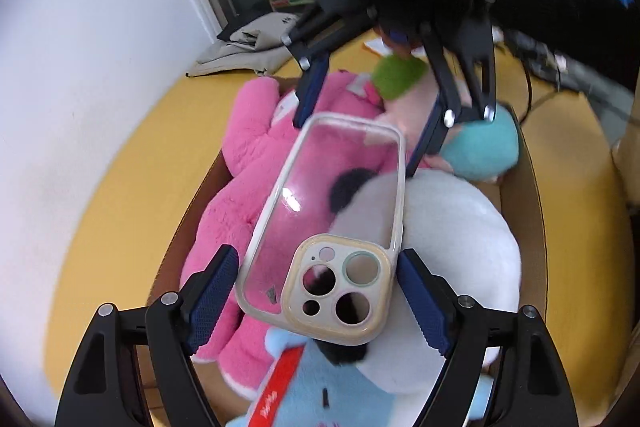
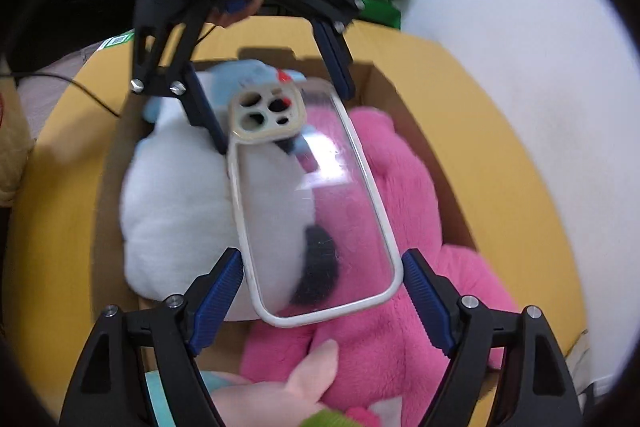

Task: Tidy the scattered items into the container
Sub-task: 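Drop the phone case into the box onto the plush toys with both tools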

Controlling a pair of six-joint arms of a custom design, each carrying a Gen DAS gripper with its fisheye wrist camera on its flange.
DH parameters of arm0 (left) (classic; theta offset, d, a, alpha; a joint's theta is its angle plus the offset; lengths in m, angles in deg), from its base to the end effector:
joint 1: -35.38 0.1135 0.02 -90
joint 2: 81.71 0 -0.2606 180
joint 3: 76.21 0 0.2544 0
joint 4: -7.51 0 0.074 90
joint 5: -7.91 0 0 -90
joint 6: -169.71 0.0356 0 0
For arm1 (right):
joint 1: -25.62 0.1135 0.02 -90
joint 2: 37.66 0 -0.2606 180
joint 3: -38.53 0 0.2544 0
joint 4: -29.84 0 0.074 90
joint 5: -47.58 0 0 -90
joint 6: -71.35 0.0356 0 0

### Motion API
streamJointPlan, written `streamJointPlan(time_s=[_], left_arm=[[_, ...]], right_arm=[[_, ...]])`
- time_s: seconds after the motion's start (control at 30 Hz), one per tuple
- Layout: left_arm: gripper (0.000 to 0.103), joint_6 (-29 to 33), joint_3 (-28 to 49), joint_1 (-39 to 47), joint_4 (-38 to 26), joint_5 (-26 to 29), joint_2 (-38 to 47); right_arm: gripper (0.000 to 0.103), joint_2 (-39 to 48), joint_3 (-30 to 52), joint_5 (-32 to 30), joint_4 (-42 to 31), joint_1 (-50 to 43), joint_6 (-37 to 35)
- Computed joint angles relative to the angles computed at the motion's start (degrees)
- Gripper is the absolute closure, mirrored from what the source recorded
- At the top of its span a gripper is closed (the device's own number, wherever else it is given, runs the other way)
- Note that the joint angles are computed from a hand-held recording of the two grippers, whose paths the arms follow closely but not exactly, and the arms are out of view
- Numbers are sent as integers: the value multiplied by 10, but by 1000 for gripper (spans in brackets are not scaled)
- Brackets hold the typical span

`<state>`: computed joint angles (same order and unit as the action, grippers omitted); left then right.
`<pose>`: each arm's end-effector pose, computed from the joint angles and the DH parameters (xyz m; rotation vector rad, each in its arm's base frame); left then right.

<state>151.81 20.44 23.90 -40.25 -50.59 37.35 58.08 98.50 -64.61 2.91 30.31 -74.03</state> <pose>0.4051 -0.1013 0.1461 1.7893 1.8136 -0.3951 0.2994 0.0381 0.1290 -1.3787 2.1424 0.1865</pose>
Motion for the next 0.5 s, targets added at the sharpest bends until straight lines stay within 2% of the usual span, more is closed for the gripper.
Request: streamJointPlan(time_s=[0.1, 0.27, 0.37, 0.47, 0.5], left_arm=[[16, -29, 37, -9, -3, -4, 35], [14, -110, -15, -3, 77, -40, 8], [14, -153, -44, 15, 105, -37, -17], [13, -175, -124, 66, 132, 11, -88], [9, -187, -166, 82, 153, 18, -121]], right_arm=[[21, 11, 1, -5, 13, -14, 12], [22, 4, -24, 52, 37, 7, 46], [21, -55, -72, 61, 55, -1, 74], [21, -137, -126, 60, 48, -18, 106], [21, -181, -155, 57, 44, -30, 121]])
